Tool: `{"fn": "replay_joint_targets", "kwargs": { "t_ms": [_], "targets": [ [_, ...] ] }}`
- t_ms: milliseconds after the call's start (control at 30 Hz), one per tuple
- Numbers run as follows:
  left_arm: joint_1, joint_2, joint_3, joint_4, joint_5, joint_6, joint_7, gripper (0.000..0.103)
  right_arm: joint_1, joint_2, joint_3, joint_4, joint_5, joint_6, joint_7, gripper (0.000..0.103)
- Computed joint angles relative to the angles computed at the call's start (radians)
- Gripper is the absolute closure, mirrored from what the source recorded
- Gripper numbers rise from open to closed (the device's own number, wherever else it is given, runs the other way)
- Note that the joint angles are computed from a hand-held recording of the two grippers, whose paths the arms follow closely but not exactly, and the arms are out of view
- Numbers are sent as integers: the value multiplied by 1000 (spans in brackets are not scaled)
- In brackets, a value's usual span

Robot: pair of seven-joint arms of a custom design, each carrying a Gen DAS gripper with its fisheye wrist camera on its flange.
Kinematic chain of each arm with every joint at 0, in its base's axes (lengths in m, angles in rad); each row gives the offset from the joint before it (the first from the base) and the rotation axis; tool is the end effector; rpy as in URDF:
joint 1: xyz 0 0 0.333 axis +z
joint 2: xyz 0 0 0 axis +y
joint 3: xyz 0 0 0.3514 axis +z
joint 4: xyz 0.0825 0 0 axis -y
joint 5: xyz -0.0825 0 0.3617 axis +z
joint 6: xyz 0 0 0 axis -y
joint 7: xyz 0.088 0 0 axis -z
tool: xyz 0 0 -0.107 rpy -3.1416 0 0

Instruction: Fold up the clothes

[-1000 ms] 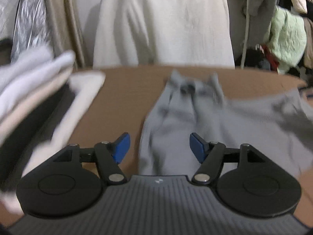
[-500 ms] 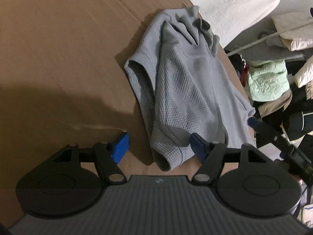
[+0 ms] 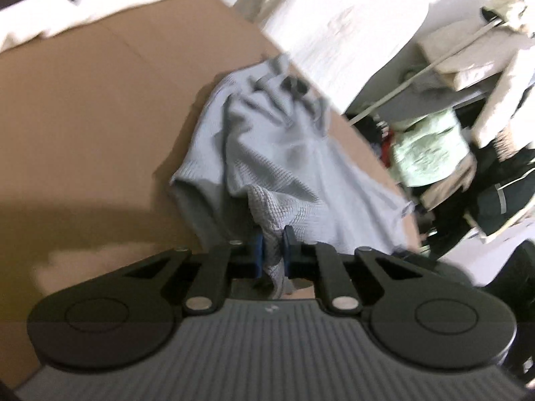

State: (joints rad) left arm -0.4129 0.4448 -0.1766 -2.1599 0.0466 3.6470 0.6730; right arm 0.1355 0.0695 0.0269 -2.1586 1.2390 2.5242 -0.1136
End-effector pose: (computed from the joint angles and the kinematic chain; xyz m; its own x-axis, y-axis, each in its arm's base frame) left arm 0.5178 -0.3374 0.3722 -0.0200 -0.7041 0.7098 -0.7184 -0.4837 -0.5000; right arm 0.5490 0.0803 0.4402 0.7909 -0.6091 -0.0590 -0.4308 -0.4856 -0.7607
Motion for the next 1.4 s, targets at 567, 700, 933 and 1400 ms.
{"fn": "replay_joint_targets", "kwargs": {
  "t_ms": [567, 700, 933, 1400],
  "targets": [
    [-54, -36, 30, -67, -371, 81, 96, 64, -80, 158, -5, 148, 214, 76, 424, 98],
    [28, 51, -24, 16, -209, 49, -53, 52, -131, 178, -2, 168, 225, -40, 511, 97],
    [-24, 109, 54, 122, -81, -77, -129, 97, -123, 183, 14, 161, 247, -35, 429, 97],
    [-126, -180, 172, -107, -262, -211, 54, 103, -58, 55, 15, 107, 131, -137, 486, 96]
  ]
}}
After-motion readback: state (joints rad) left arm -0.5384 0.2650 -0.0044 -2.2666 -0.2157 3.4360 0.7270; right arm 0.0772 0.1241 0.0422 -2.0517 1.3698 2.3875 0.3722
